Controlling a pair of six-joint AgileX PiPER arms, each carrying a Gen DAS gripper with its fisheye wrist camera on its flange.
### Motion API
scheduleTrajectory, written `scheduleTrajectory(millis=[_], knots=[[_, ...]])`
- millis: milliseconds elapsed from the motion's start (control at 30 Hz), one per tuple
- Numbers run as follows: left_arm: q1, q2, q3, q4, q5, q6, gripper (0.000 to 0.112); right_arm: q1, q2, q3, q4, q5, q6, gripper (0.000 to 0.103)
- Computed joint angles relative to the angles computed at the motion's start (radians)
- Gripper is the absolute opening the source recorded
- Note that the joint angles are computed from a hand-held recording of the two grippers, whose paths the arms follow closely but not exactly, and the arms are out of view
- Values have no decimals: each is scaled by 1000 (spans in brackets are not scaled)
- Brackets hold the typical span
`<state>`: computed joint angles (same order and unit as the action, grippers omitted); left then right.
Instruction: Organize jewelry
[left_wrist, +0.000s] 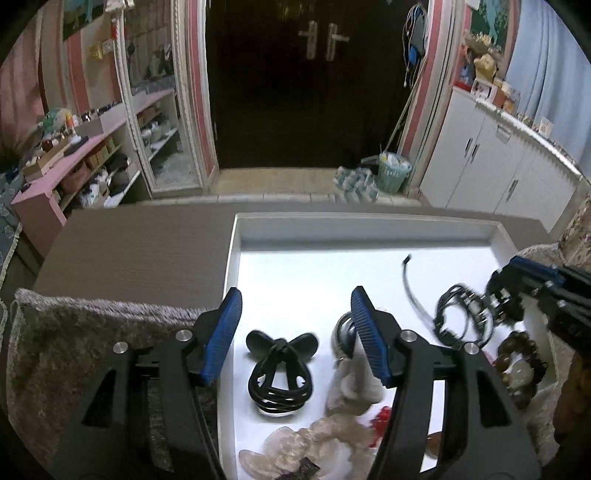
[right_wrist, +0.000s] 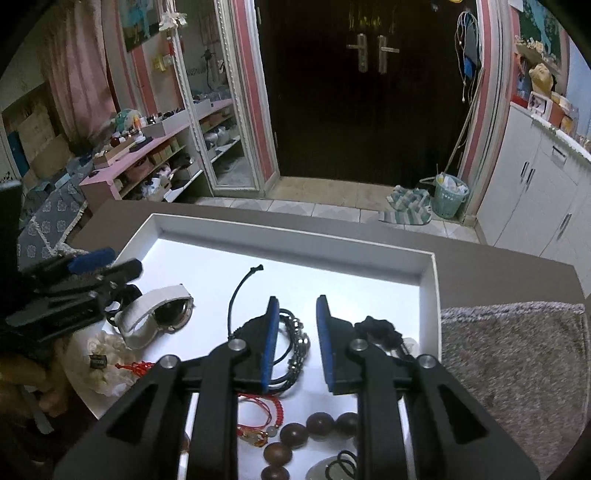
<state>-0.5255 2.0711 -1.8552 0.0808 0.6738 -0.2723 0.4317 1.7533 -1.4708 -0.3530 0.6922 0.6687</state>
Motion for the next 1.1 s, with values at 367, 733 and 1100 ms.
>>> scheduleTrajectory(millis=[367,733,1100], knots=[[-94,-302,275,295,-99,-292,88,98,-240,189,-258,51,265,59],[-288,-659,815,920,-119,-841,100,497,-553,570,-635,286,789,83],[-347,-689,1053,1330,-57,-1328,100,664,-509,753,-755,255,1092,84]])
